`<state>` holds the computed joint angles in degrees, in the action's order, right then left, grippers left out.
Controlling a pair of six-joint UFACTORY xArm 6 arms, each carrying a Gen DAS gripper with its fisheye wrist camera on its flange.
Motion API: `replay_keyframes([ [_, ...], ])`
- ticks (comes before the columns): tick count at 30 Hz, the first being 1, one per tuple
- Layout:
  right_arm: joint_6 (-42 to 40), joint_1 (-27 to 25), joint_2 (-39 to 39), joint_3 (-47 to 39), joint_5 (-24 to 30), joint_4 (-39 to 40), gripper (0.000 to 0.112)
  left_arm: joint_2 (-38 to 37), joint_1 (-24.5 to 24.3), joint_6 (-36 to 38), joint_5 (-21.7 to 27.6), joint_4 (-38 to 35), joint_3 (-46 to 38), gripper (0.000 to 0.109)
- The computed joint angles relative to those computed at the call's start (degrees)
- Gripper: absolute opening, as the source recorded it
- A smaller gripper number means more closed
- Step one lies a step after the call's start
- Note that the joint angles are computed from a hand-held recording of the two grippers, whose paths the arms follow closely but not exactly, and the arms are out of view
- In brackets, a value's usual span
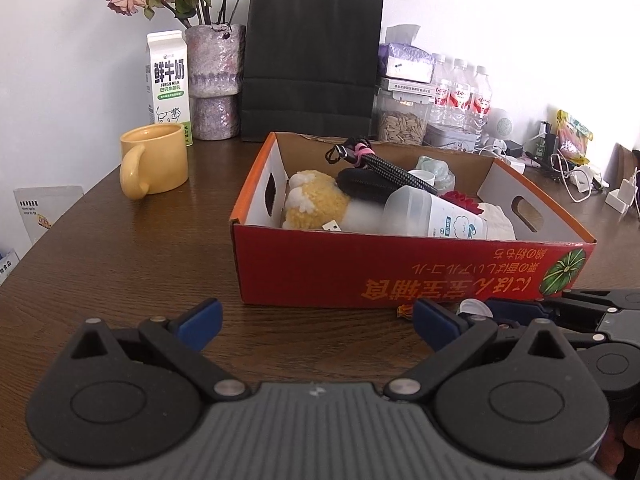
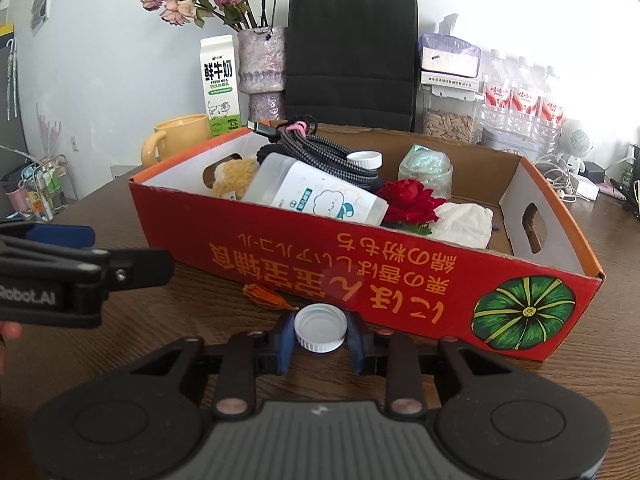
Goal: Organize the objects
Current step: 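Grasp the last white cap with the right gripper while the left gripper grasps the orange item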
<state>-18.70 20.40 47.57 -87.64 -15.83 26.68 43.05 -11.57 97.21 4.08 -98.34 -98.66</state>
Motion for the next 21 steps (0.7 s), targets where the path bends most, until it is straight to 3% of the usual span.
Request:
replay_keyframes([
  [8,8.12,-2.08,-2.32,5.55,-4.94,-8.64,0.027,2.37,-1.84,-10.85,-1.61,11.52,-1.28,0.103],
  [18,13.38,-5.75,-5.42,12.75,-10.06,-13.68,0.027,6.51,-4.18,-38.25,-3.79,38.97,-2.35,0.103],
  [21,14.75,-6.72,-5.88,14.03,-11.36,-15.06,0.027,7.22,-4.55,-43.04,-4.51,43.22,-2.61,0.103],
])
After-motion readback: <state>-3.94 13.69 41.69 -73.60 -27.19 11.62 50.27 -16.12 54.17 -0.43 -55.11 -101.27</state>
